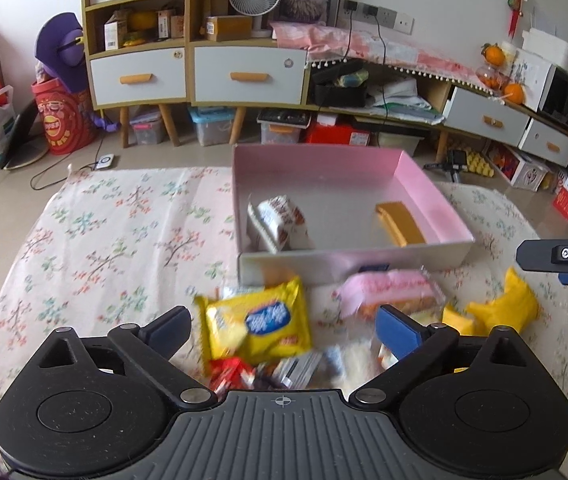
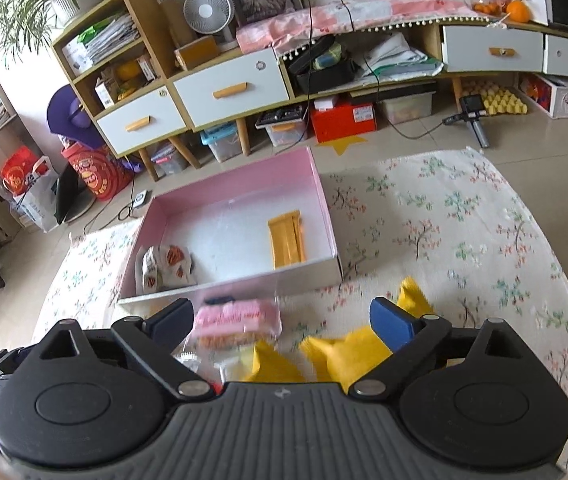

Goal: Organize snacks
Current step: 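Withdraw both open tools from the box back over the snack pile, then grasp the white triangular bag with the left tool while the right grasps the yellow waffle pack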

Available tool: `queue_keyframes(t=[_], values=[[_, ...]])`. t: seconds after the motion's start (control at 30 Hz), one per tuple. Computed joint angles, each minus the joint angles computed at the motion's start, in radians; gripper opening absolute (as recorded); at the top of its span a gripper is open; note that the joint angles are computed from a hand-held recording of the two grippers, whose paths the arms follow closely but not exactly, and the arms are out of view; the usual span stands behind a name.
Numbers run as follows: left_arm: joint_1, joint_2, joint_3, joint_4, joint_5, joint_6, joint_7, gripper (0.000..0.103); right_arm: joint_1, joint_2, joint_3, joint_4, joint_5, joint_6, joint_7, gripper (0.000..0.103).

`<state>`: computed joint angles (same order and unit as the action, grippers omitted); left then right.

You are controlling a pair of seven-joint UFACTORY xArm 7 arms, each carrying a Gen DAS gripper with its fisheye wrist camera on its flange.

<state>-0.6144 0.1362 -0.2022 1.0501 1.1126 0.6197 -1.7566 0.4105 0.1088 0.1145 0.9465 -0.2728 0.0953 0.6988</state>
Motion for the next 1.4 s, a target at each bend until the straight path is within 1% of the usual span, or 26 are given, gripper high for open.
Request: queue_keyframes(t=[0.13, 0.3, 0.33, 0.4, 0.47, 0.5, 0.53, 0.57, 0.73, 0.9, 1.07, 1.17, 1.27, 1.3, 1.4], values=[[-0.001, -0.027, -0.011, -0.043, -0.027, 0.016, 0.007, 0.1, -0.003, -0.018, 0.023, -0.025, 0.034, 0.011, -0.021, 0.097], [0.008, -0.054, -0.025, -0.098, -0.052, 0.015, -0.01, 0.1, 0.005, -0.031, 0.03, -0.053, 0.028, 0.025, -0.011, 0.098], [0.011, -0.057, -0.028, -0.106, -0.068, 0.02, -0.008, 0.1, 0.007, -0.032, 0.03, -0.056, 0.022, 0.031, -0.004, 0.098], [0.016, -0.059, -0.035, -0.118, -0.141, 0.041, 0.01, 0.1, 0.01, -0.034, 0.028, -0.065, 0.005, 0.05, 0.023, 0.098], [0.027, -0.059, -0.036, -0.131, -0.227, 0.029, 0.051, 0.1, 0.002, -0.036, 0.04, -0.072, 0.041, 0.095, 0.01, 0.098], [0.029, -0.061, -0.034, -0.14, -0.236, 0.019, 0.048, 0.1, -0.003, -0.037, 0.05, -0.069, 0.071, 0.126, -0.013, 0.098], [0.03, -0.065, -0.033, -0.147, -0.23, 0.019, 0.035, 0.1, -0.007, -0.034, 0.057, -0.063, 0.102, 0.162, -0.037, 0.098], [0.03, -0.067, -0.032, -0.148, -0.226, 0.022, 0.027, 0.1, -0.008, -0.032, 0.059, -0.059, 0.116, 0.178, -0.044, 0.098], [0.043, -0.077, -0.03, -0.158, -0.219, -0.02, -0.023, 0.098, -0.014, -0.02, 0.066, -0.054, 0.186, 0.182, -0.054, 0.098], [0.049, -0.072, -0.028, -0.146, -0.211, -0.04, -0.055, 0.097, -0.022, 0.006, 0.089, -0.029, 0.308, 0.186, -0.13, 0.098], [0.05, -0.084, -0.031, -0.143, -0.181, -0.04, -0.086, 0.092, -0.009, 0.027, 0.089, 0.0, 0.338, 0.2, -0.141, 0.098], [0.054, -0.076, -0.032, -0.137, -0.191, -0.047, -0.075, 0.088, -0.009, 0.04, 0.095, 0.015, 0.372, 0.202, -0.156, 0.098], [0.055, -0.053, -0.027, -0.13, -0.213, -0.067, -0.055, 0.084, 0.001, 0.054, 0.091, 0.029, 0.367, 0.206, -0.146, 0.098], [0.053, -0.051, -0.024, -0.13, -0.217, -0.075, -0.056, 0.08, 0.003, 0.059, 0.089, 0.035, 0.364, 0.21, -0.144, 0.098], [0.048, -0.073, -0.019, -0.144, -0.194, -0.091, -0.083, 0.075, 0.01, 0.073, 0.087, 0.05, 0.353, 0.227, -0.136, 0.097]])
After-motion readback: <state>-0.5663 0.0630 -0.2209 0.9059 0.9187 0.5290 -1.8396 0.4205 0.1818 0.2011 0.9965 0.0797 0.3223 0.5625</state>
